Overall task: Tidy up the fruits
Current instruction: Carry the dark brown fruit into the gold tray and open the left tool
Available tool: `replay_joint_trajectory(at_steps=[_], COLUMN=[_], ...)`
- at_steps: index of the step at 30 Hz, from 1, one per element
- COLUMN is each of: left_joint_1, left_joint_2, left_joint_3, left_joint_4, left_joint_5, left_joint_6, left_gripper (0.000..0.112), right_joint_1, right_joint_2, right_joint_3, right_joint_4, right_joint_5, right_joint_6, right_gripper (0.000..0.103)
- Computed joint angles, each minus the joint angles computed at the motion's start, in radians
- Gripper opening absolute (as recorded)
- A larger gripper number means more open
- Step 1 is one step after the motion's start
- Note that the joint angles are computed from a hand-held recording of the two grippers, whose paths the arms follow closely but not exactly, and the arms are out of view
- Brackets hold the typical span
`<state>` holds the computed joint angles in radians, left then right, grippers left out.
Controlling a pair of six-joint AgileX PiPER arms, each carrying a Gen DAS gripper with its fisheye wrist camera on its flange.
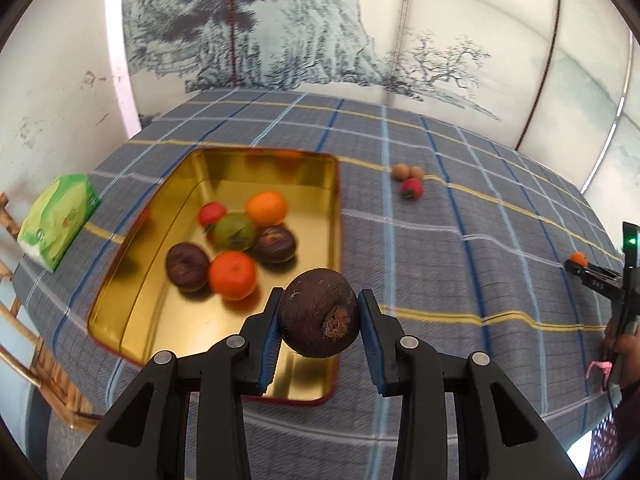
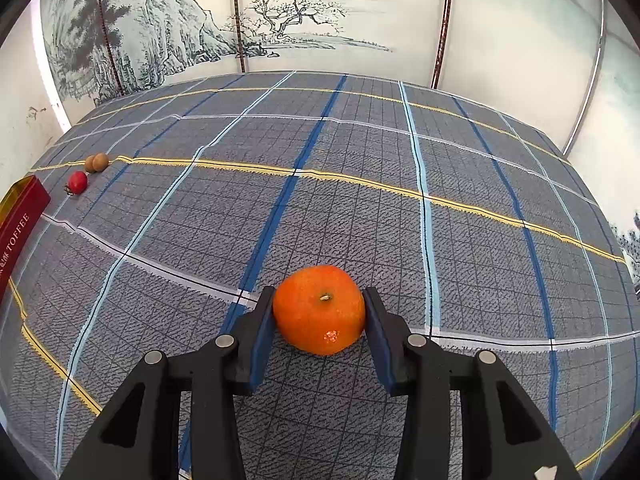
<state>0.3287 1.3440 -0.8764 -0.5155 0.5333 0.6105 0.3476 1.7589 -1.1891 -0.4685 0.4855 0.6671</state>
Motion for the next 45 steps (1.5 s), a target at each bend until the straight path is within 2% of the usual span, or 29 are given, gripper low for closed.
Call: replay_joint_trajectory(at_steps=[12,17,23,34,45], left_joint_1=[0.266,0.316,0.311,0.256,0.215], left_joint_2=[0.074,0.11,0.13,0.188,0.198], left_joint_3=[-0.029,-0.061,-0.077,-0.108,-0.085], left_joint_4=[-0.106,-0.143,-0.156,-0.122,-0.103], left_joint_5=[0.023,0.041,0.042,0.021,-0.051], left_joint_6=[0.2,0.245,0.278,0.22,0.218], left_gripper=[0.037,0.037,0.037,0.037,0.038], right_joint_1=[0.001,0.002,0.003,0.005,0.003], right_joint_2=[-0.001,-0.001,-0.001,0.0,0.003], right_joint_3=[0.0,0.002,0.003,0.0,0.0], right_joint_4=[0.002,-0.002,-0.005,-0.008,-0.011], right_joint_5=[0.0,0.0,-0.001,0.002,-0.001], right_joint_6=[0.0,0.004,0.008,0.012,0.011], right_gripper=[0.04,0.041,0.041,0.041,0.04])
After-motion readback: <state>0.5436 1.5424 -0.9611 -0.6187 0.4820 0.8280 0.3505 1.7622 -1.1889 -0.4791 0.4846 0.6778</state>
